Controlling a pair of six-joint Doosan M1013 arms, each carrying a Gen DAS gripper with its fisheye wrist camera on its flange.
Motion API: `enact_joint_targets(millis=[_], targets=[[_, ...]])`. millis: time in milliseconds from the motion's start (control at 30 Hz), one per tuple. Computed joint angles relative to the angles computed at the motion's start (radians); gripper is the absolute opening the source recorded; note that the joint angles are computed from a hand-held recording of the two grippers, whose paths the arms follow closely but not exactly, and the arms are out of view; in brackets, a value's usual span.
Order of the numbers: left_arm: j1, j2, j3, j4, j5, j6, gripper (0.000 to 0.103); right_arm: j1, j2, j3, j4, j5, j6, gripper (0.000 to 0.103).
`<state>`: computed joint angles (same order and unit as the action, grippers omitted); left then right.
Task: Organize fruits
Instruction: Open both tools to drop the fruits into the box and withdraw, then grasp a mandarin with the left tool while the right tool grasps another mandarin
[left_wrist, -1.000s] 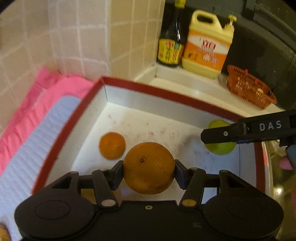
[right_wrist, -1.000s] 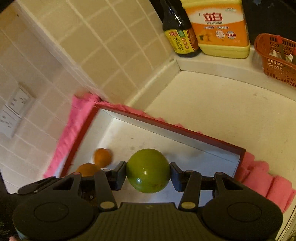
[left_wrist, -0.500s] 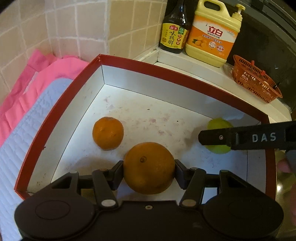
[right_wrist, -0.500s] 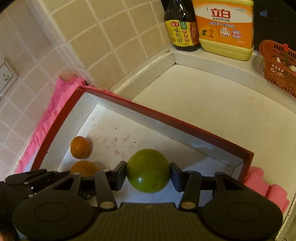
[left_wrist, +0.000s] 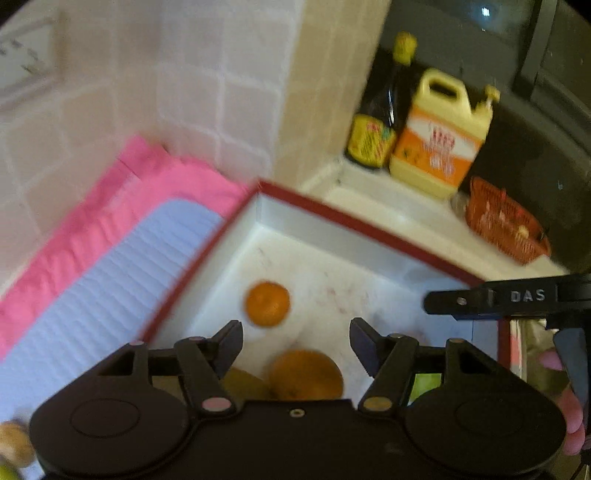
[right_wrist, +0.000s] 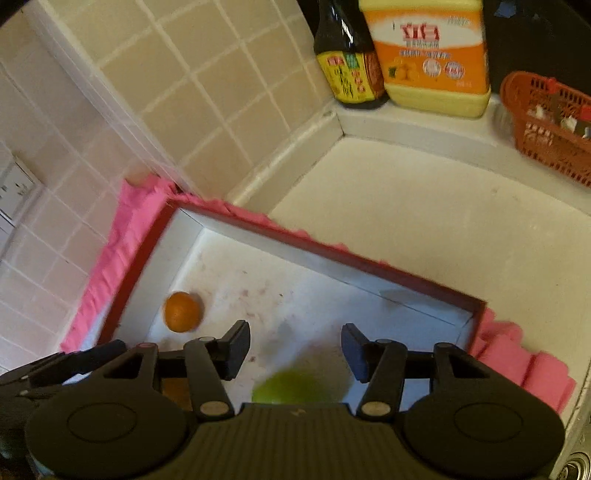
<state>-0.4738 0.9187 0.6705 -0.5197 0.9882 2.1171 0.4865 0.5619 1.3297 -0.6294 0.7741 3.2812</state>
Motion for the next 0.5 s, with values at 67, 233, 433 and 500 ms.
enact_joint_targets(millis=[67, 233, 433, 500], targets=[[0.014, -0.040, 0.051, -0.023, -0.054, 0.015, 0.077, 0.012, -0.019, 0.009, -0.045, 0.014, 0.036, 0.058], [0.059, -0.140, 0.183, -0.102, -0.197, 0.054, 0.077, 0.061, -0.044, -0.018, -0.193, 0.131, 0.086, 0.071], [0.128, -0.257, 0.335, -0.158, -0.375, 0.045, 0.078, 0.133, -0.026, -0.120, -0.418, 0.301, 0.036, 0.091], [0.152, -0.297, 0.384, -0.153, -0.437, 0.021, 0.078, 0.160, -0.003, -0.171, -0.515, 0.365, 0.013, 0.099]])
